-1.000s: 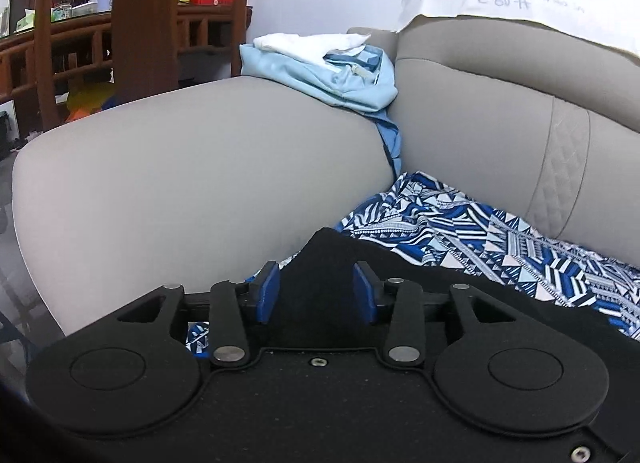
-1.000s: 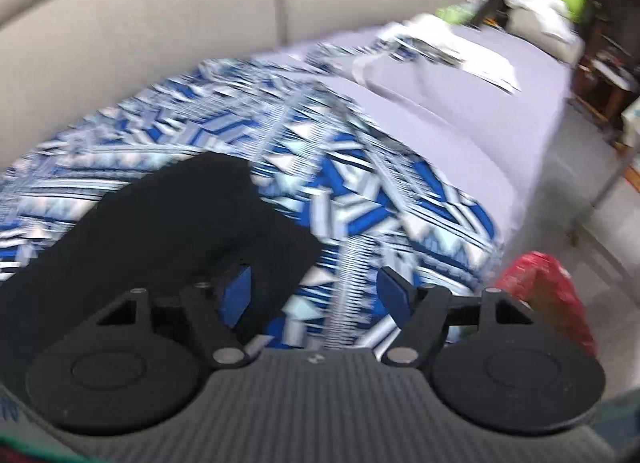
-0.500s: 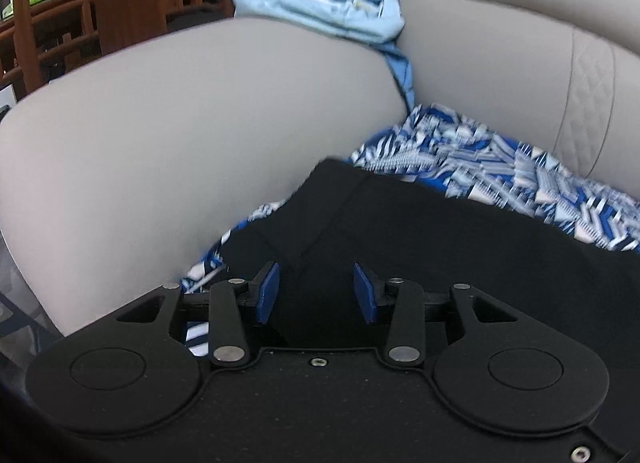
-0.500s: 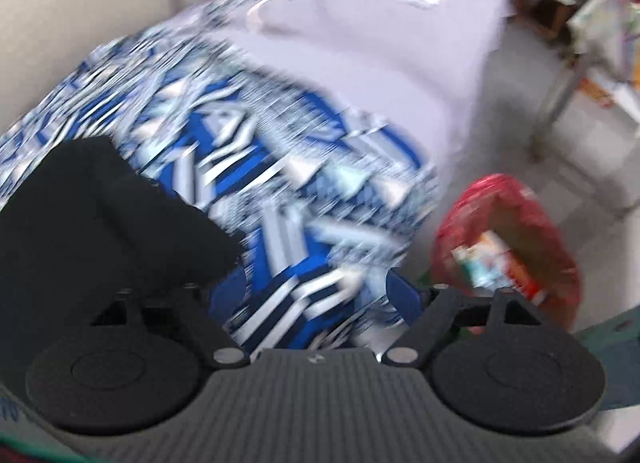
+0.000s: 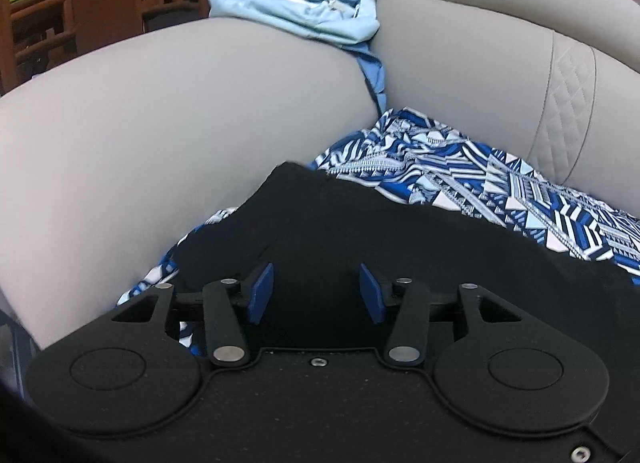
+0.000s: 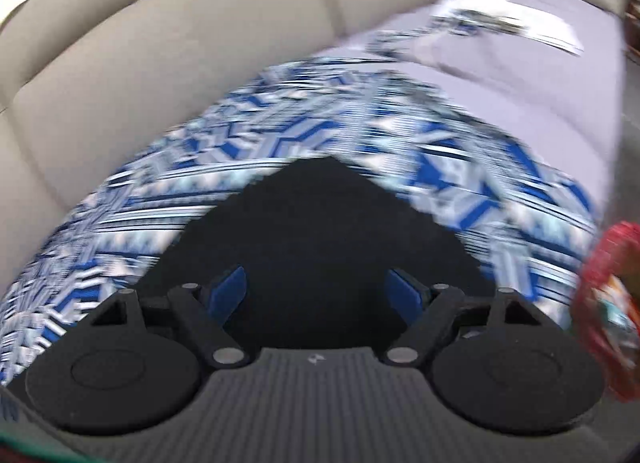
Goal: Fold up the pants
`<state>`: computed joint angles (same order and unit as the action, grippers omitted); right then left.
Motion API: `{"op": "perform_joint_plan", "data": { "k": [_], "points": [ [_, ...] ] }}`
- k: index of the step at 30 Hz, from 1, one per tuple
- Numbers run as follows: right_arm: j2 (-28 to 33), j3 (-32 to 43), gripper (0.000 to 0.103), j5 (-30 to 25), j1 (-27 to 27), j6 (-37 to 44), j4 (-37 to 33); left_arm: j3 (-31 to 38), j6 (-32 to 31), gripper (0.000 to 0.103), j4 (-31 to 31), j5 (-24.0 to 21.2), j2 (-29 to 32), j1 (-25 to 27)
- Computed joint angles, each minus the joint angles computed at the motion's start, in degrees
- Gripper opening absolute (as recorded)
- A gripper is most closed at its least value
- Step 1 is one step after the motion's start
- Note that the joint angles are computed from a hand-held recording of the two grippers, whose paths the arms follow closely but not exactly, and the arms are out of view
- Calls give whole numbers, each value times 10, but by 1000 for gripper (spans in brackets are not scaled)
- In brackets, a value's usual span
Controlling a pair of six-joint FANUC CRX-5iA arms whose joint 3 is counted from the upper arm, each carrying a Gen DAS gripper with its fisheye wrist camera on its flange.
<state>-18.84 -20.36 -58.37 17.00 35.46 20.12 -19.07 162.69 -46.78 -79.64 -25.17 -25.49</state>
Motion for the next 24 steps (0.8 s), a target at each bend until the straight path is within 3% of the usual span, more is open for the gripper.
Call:
{"op": "perform_joint_plan", "data": {
  "k": [6, 9, 12, 17, 22, 24],
  "points": [
    [120, 83, 77, -14, 22, 8, -18, 3, -3, 40, 20, 0, 30, 42],
    [157, 91, 74, -19, 23, -25, 6, -4, 6, 40, 17, 0, 34, 42],
    [169, 73, 3, -38, 34, -99, 87, 0, 9, 40, 1, -15, 46, 28],
    [168, 37, 1, -28, -7, -113, 144, 6, 22, 40, -5, -25, 58, 25],
    [111, -1, 4, 45, -36, -81, 119, 1, 23, 38, 20, -12, 36, 40],
    [64, -28, 13, 94, -24, -45, 84, -6, 26, 37, 38, -1, 10, 43]
  ]
}}
